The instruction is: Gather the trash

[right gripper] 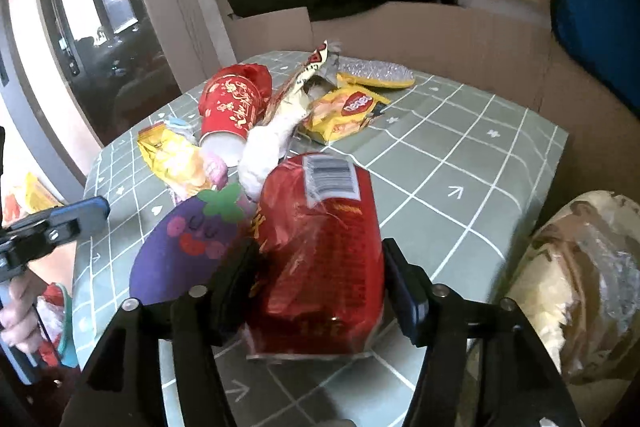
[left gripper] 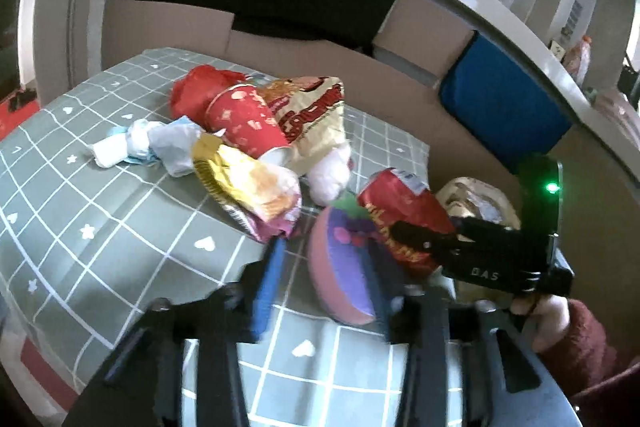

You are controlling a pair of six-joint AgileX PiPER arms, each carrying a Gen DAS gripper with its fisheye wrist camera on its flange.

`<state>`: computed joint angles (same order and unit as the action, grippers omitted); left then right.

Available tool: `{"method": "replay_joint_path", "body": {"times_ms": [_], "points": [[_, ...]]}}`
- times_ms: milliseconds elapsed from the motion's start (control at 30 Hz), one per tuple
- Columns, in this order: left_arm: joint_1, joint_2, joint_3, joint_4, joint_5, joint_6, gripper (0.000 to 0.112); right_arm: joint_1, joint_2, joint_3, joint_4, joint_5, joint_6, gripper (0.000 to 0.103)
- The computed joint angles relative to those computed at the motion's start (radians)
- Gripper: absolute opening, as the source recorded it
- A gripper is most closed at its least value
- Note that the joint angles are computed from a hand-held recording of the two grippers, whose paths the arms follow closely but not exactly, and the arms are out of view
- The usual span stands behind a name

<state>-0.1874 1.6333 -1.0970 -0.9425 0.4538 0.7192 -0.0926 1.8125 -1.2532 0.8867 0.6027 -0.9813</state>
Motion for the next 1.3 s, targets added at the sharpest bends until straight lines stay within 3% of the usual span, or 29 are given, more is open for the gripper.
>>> {"method": "replay_joint_path", "body": {"times_ms": [100, 267, 467, 567, 633, 767, 867, 1033, 1167, 1300], "points": [[-0.001, 0.014, -0.011, 0.006, 0.019, -0.015, 0.046, -0.021, 0.012, -0.013, 0.020, 0.051, 0.004, 0.056], [0.013, 0.074, -0.066, 0.063, -0.007, -0.118, 0.046, -0.029, -0.044, 0.058, -0.004, -0.029, -0.005, 0.056], [0.019, 0.184, -0.145, 0.282, -0.203, -0.500, 0.052, -0.049, -0.079, 0.121, 0.066, -0.051, -0.080, 0.056], [0.021, 0.251, -0.241, 0.430, -0.133, -0.661, 0.052, -0.038, -0.097, 0.150, 0.095, -0.093, -0.121, 0.056], [0.014, 0.271, -0.265, 0.486, -0.130, -0.726, 0.052, -0.029, -0.106, 0.164, 0.114, -0.114, -0.145, 0.056], [0.015, 0.291, -0.290, 0.465, -0.130, -0.701, 0.025, -0.024, -0.112, 0.167, 0.139, -0.119, -0.159, 0.056], [0.005, 0.275, -0.278, 0.459, -0.144, -0.674, 0.022, -0.016, -0.118, 0.166, 0.130, -0.126, -0.141, 0.056], [-0.020, 0.180, -0.216, 0.577, -0.200, -0.748, 0.020, -0.006, -0.154, 0.169, 0.120, -0.139, -0.127, 0.056], [-0.054, 0.081, -0.162, 0.790, -0.249, -0.911, 0.020, -0.010, -0.185, 0.160, 0.125, -0.131, -0.131, 0.055], [-0.071, 0.010, -0.122, 0.812, -0.268, -0.907, 0.020, -0.006, -0.220, 0.152, 0.129, -0.139, -0.134, 0.055]]}}
